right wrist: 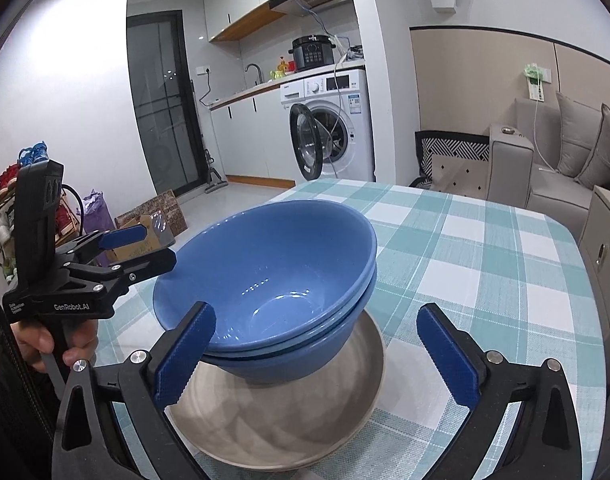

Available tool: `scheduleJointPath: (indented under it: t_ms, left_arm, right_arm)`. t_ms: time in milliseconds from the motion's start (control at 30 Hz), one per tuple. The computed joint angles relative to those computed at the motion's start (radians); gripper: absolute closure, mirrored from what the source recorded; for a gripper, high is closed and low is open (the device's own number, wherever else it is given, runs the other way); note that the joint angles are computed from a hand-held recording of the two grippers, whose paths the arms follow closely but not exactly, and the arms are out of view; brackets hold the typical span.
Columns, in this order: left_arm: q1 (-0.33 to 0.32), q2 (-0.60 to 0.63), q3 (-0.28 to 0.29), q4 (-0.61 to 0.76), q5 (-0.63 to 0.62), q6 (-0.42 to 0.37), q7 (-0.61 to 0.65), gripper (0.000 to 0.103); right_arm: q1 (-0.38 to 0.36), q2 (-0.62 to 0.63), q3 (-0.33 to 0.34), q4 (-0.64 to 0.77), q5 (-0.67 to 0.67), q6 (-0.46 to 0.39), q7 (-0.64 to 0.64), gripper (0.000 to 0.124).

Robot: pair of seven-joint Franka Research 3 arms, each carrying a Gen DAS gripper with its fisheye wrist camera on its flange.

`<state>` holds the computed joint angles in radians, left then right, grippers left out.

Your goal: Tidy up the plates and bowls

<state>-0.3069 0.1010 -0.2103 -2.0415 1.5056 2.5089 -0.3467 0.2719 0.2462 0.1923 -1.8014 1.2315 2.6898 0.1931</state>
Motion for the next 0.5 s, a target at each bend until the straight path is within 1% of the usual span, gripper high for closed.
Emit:
scheduleJointPath:
  t_ms: [100,233,333,500]
  left_arm:
    - [-0.001,-0.006,0.001,-0.014,0.065,0.013,-0.055,0.000]
    - [-0.008,-0.007,-0.008,-0.022,0.099,-0.007,-0.078,0.000]
    - [-0.015,-0.007,-0.014,-0.025,0.109,-0.028,-0.094,0.000]
    - [-0.031,-0.009,-0.024,-0.035,0.139,-0.074,-0.127,0.000]
  right_arm:
    - [-0.016,-0.010,0.003,-0.011,0.056,-0.030,-0.043,0.021]
    - [-0.021,-0.038,-0.003,-0.045,0.141,-0.033,-0.142,0.021]
    - [-0.020,-0.056,-0.017,-0.069,0.185,-0.044,-0.187,0.021]
    - [-0.010,-0.071,-0.035,-0.102,0.238,-0.020,-0.239,0.021]
